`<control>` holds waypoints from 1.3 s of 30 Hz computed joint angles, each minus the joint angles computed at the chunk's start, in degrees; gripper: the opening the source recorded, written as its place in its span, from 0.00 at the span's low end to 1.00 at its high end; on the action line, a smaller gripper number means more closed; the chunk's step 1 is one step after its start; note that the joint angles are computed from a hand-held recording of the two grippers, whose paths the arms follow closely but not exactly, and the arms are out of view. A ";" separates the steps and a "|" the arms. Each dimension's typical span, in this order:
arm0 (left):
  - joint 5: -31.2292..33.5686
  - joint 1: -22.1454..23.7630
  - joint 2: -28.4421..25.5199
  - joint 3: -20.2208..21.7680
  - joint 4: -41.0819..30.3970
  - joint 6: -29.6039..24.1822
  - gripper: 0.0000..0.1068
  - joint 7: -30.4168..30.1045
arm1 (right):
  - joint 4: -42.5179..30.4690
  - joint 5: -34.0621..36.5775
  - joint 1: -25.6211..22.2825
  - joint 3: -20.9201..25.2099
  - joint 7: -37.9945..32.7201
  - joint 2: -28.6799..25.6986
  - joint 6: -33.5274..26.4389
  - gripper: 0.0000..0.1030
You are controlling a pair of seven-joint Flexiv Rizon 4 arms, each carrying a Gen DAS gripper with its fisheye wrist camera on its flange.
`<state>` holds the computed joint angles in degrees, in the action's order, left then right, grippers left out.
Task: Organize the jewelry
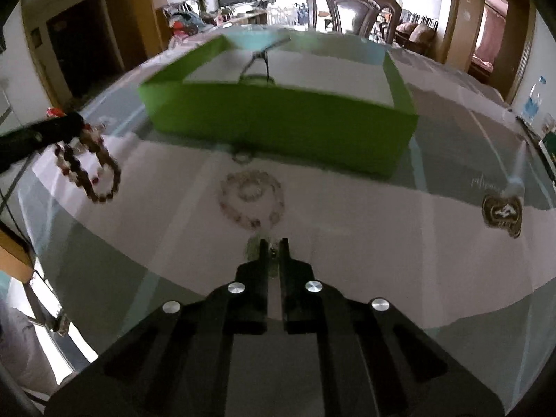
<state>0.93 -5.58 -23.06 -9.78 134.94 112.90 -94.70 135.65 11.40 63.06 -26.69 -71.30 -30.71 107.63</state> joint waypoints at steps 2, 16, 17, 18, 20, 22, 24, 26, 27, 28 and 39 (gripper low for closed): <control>-0.29 -0.20 0.26 0.36 -0.33 -0.25 0.12 0.11 | 0.21 0.43 1.05 -1.53 -0.31 0.95 0.36 0.06; 3.49 7.24 1.14 -4.70 0.18 -1.74 0.12 -2.76 | 0.19 3.54 -0.20 0.29 -3.13 3.53 1.99 0.06; 3.59 7.14 0.98 -4.66 0.07 -1.91 0.12 -2.61 | 0.20 3.54 -0.57 0.81 -2.93 3.47 2.01 0.06; 3.63 7.06 0.92 -4.71 0.02 -2.07 0.12 -2.54 | -0.05 3.42 -1.21 1.48 -2.70 3.18 2.01 0.06; 4.24 7.77 0.64 -5.67 -0.10 -2.22 0.12 -2.37 | -0.10 3.16 -2.09 2.40 -2.45 3.15 1.93 0.06; 4.38 7.81 0.50 -5.92 -0.24 -2.39 0.12 -2.17 | -0.09 2.96 -2.62 2.96 -2.32 3.09 2.01 0.06; 4.16 7.61 0.30 -5.78 -0.38 -2.54 0.12 -2.06 | -0.06 2.89 -3.17 3.57 -2.23 3.00 2.27 0.06; 3.08 6.25 0.00 -4.16 -0.62 -3.09 0.15 -1.72 | 0.06 3.05 -3.51 3.93 -2.18 2.99 2.53 0.06; 2.47 5.54 -0.32 -3.35 -0.79 -3.51 0.21 -1.43 | 0.09 3.14 -3.68 4.10 -2.16 2.99 2.59 0.06; 1.90 4.93 -0.62 -2.70 -0.93 -3.85 0.22 -1.16 | 0.19 3.22 -3.85 4.27 -2.19 3.02 2.70 0.06; -1.11 6.98 -5.58 -3.69 -1.48 -7.49 0.22 1.10 | -0.22 2.07 -7.66 7.95 -0.96 2.07 2.29 0.06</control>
